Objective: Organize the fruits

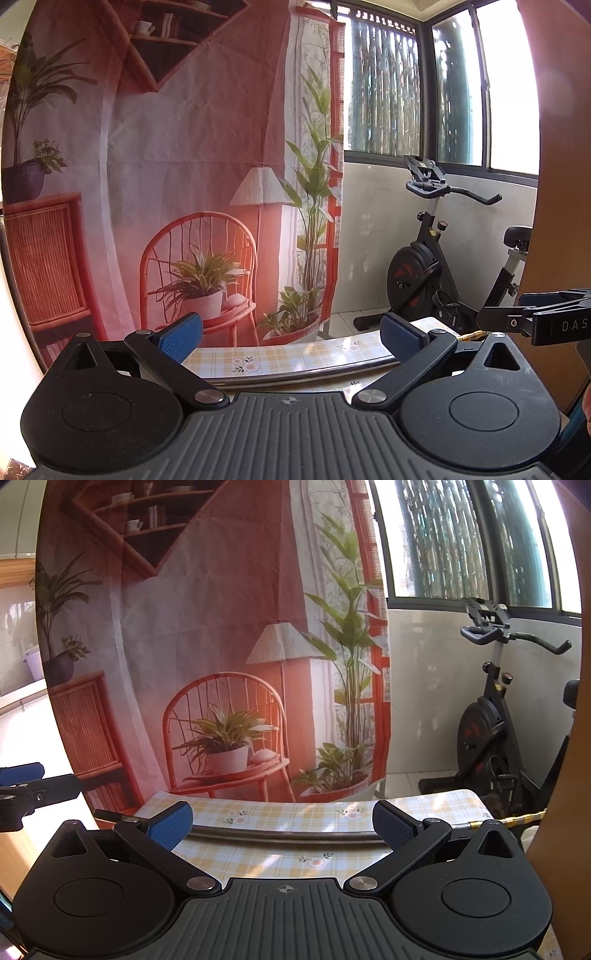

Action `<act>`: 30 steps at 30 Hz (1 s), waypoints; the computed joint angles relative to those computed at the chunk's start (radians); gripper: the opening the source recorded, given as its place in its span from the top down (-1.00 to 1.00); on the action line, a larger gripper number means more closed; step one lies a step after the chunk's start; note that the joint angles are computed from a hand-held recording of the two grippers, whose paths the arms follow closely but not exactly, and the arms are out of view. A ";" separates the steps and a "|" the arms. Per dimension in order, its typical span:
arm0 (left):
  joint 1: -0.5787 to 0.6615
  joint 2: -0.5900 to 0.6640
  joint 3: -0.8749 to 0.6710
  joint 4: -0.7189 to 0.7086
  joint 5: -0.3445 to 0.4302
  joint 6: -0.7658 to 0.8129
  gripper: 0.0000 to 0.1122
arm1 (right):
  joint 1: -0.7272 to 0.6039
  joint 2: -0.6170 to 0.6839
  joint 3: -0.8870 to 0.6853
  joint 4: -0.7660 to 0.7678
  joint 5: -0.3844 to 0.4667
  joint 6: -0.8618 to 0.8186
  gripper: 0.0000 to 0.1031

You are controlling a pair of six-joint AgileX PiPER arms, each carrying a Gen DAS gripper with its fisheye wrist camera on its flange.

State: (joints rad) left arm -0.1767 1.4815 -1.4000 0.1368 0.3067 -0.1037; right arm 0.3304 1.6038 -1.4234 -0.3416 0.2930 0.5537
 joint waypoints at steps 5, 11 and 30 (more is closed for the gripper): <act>0.000 -0.016 0.008 -0.029 0.002 0.028 -0.83 | 0.004 -0.033 0.021 -0.079 -0.002 0.083 -1.00; 0.001 -0.013 0.000 -0.025 0.015 0.022 -0.83 | 0.008 -0.056 0.045 -0.165 -0.011 0.169 -1.00; -0.014 -0.024 0.000 0.079 0.025 -0.071 -0.83 | 0.006 -0.049 0.047 -0.224 -0.012 0.233 -1.00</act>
